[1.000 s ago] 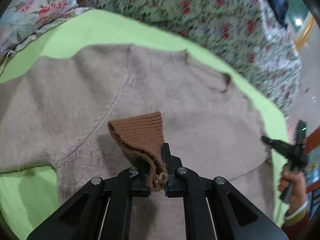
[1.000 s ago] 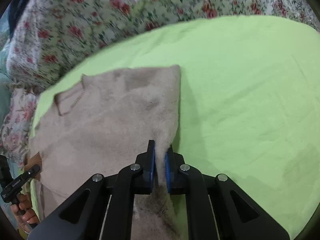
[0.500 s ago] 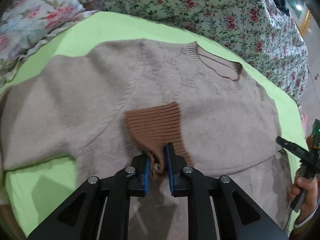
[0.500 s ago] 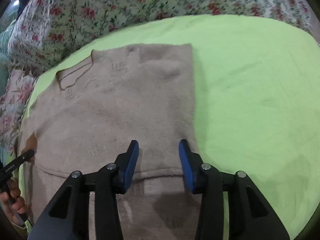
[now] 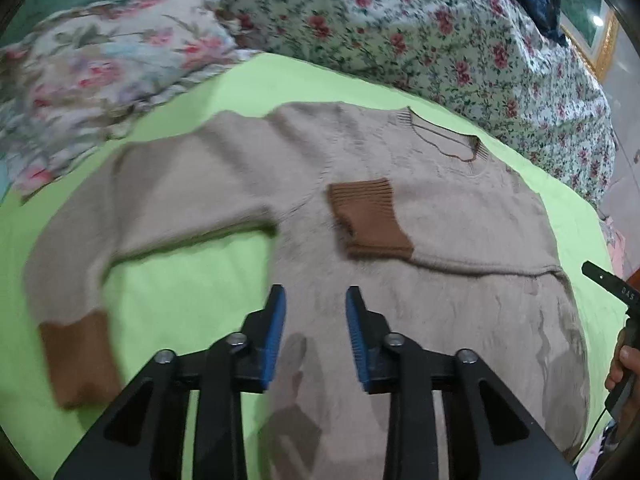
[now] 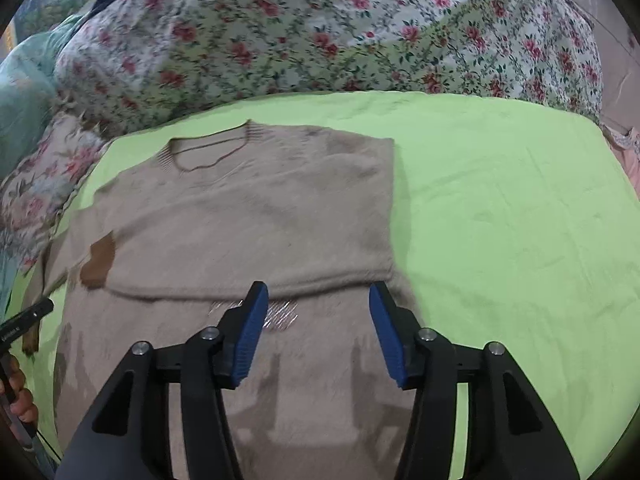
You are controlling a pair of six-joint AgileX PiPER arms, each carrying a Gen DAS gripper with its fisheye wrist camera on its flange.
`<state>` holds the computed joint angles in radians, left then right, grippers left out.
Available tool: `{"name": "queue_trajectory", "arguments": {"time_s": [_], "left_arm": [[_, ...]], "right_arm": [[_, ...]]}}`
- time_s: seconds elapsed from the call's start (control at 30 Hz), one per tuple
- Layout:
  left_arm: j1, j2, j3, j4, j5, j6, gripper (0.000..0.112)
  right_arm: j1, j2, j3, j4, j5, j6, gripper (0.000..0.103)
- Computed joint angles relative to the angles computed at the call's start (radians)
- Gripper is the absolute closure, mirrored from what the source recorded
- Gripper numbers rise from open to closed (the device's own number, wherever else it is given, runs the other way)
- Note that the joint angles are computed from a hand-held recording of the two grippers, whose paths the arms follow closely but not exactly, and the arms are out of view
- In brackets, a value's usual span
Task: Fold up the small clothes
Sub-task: 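Grasp the sleeve cuff with the left tool and lift it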
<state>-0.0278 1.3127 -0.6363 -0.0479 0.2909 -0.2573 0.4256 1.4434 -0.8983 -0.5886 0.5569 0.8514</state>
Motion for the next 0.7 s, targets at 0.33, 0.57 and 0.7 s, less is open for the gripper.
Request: {"name": "queue_trajectory", "arguments": {"time_s": [0.33, 0.57, 0.7], "left_arm": [[0.143, -0.258, 0.138, 0.011, 0.119, 0.070, 0.060], [0.306, -0.338, 0.186, -0.102, 0.162, 0.247, 0.051], [0.435, -0.351, 0.201, -0.223, 0.181, 0.433, 0.049]], "right_arm": [[0.211, -0.090, 0.057, -0.082, 0.104, 0.156, 0.042], [0.282, -0.146, 0.115, -0.031, 0.057, 0.182, 0.037], [0.325, -0.171, 0.162, -0.024, 0.037, 0.229, 0.035]]}}
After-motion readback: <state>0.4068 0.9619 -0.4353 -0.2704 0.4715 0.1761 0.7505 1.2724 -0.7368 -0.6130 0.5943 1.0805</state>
